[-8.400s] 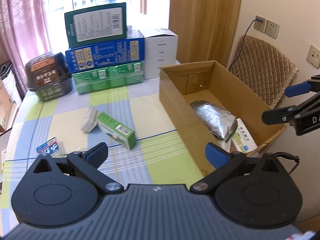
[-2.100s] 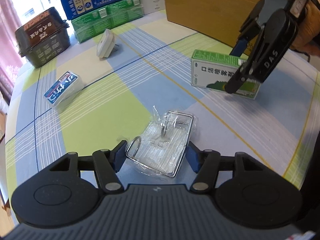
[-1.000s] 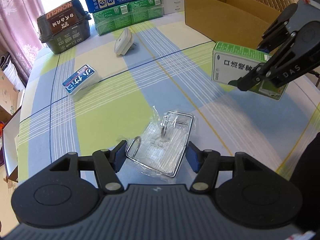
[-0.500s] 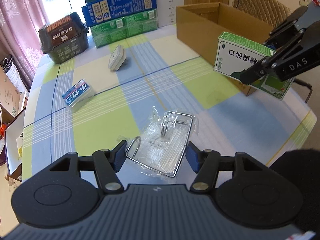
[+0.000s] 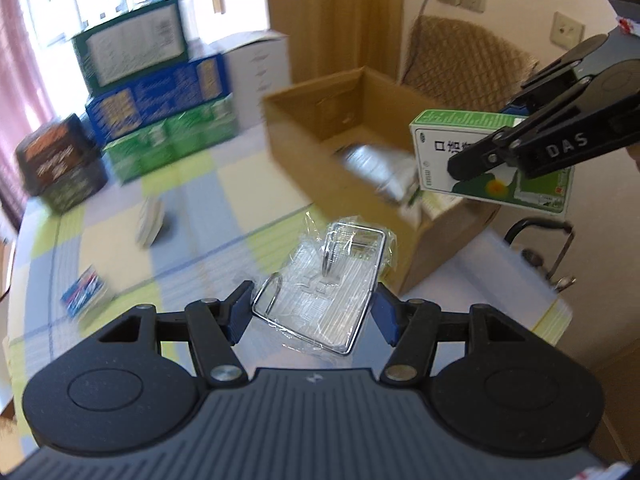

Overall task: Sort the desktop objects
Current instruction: 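Open both tools to drop the green box and hook package into the cardboard box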

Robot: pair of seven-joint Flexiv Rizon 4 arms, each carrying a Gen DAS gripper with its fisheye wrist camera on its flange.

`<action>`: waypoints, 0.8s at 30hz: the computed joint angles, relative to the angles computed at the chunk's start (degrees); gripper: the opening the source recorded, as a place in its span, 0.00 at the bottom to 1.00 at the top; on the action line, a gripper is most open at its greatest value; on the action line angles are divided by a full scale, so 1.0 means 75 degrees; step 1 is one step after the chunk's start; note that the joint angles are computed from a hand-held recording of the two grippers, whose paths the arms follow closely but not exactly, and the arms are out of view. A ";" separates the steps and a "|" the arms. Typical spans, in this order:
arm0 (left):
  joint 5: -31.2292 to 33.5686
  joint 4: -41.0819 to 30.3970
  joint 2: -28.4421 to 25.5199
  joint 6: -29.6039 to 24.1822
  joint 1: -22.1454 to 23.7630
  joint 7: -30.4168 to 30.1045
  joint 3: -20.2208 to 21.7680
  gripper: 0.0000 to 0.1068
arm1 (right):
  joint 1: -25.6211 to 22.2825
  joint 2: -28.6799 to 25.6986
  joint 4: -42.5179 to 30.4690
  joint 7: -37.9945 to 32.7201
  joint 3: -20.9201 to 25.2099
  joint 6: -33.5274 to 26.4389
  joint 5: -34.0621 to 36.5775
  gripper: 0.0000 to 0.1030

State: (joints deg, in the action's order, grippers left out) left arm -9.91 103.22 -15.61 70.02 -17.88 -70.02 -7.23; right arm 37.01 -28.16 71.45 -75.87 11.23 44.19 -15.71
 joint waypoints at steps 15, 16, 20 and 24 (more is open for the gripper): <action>0.0107 -0.2979 -0.2161 -0.0617 -0.0755 -0.0426 -0.0161 0.54 | -0.0705 -0.0343 -0.0609 0.0145 -0.0334 -0.0234 0.0175 0.27; 0.0131 -0.3093 -0.2251 -0.0650 -0.0803 -0.0484 -0.0136 0.54 | -0.0718 -0.0381 -0.0660 0.0156 -0.0350 -0.0243 0.0177 0.27; 0.0265 -0.3656 -0.2711 -0.0710 -0.0955 -0.0616 -0.0031 0.55 | -0.0774 -0.0559 -0.0886 0.0174 -0.0401 -0.0306 0.0206 0.27; 0.0462 -0.3918 -0.2965 -0.0566 -0.1089 -0.0868 0.0141 0.67 | -0.0809 -0.0705 -0.1049 0.0171 -0.0422 -0.0392 0.0253 0.27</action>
